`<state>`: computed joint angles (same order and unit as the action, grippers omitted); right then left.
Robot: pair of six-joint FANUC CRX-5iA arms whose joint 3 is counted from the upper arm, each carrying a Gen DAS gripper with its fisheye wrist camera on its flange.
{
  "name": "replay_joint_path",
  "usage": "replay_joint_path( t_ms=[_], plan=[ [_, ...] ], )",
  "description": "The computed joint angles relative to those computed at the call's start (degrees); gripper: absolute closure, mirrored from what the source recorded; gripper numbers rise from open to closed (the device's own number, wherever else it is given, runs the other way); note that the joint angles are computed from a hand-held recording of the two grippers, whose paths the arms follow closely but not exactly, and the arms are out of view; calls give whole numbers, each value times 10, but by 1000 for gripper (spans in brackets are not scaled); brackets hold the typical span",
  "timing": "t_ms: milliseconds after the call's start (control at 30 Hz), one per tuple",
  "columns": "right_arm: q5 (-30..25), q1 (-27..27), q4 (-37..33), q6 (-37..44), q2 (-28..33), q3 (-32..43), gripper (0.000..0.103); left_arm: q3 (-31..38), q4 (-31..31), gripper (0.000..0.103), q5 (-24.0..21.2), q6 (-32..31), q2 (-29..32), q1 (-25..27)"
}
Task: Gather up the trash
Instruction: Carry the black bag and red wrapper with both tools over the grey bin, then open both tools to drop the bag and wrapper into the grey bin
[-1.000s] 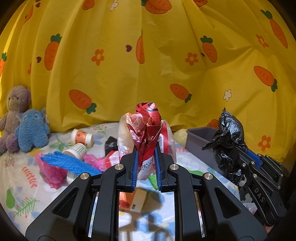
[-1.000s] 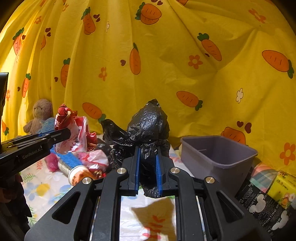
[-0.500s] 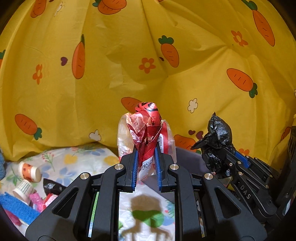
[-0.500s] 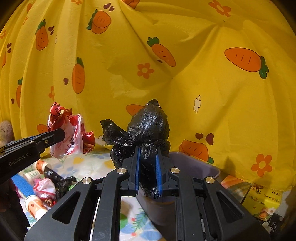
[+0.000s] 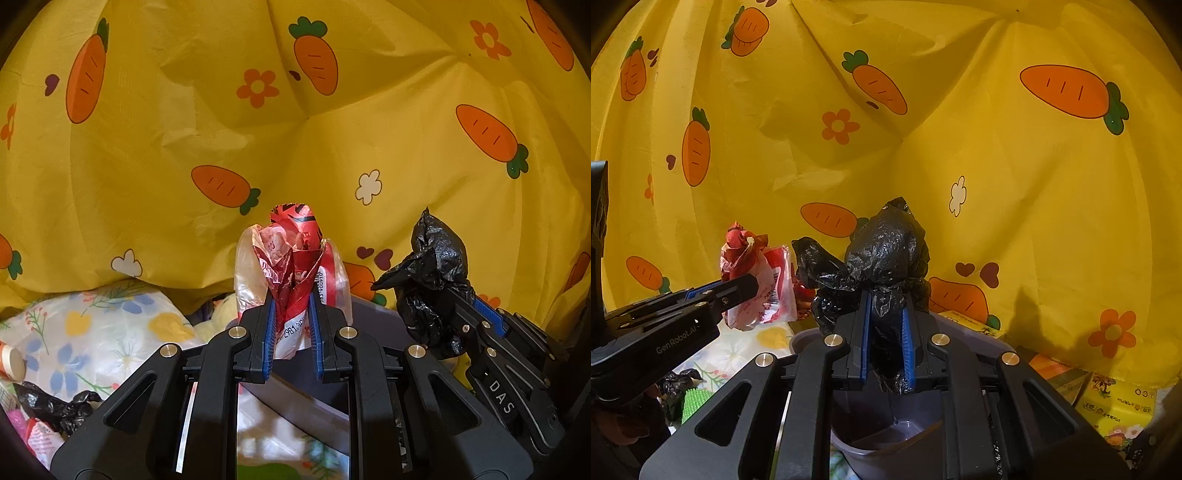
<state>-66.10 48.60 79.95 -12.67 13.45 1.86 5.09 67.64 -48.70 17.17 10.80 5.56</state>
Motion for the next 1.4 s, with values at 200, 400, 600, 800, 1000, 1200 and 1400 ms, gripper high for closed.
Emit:
replay_joint_path(
  t_ms=[200, 400, 600, 800, 1000, 1200, 1400],
  plan=[
    [2, -11, -14, -1, 4, -1, 87, 18, -8, 87, -4, 4, 23, -11],
    [7, -18, -26, -5, 4, -1, 87, 32, -14, 87, -10, 12, 39, -17],
    [4, -21, -34, -1, 9, 8, 86, 47, -23, 87, -23, 20, 53, -23],
    [10, -25, -49, 2, 11, 13, 78, 56, -39, 59, -20, 47, 61, -22],
    [7, -25, -59, 2, 12, 12, 63, 29, -8, 17, 13, 40, 42, -15],
    [-16, -12, -34, -11, 13, 8, 35, -15, 6, 8, 60, 29, 5, -7],
    [-24, 3, -34, -7, 14, 10, 24, -53, 13, 7, 70, 27, -28, 12]
  ],
)
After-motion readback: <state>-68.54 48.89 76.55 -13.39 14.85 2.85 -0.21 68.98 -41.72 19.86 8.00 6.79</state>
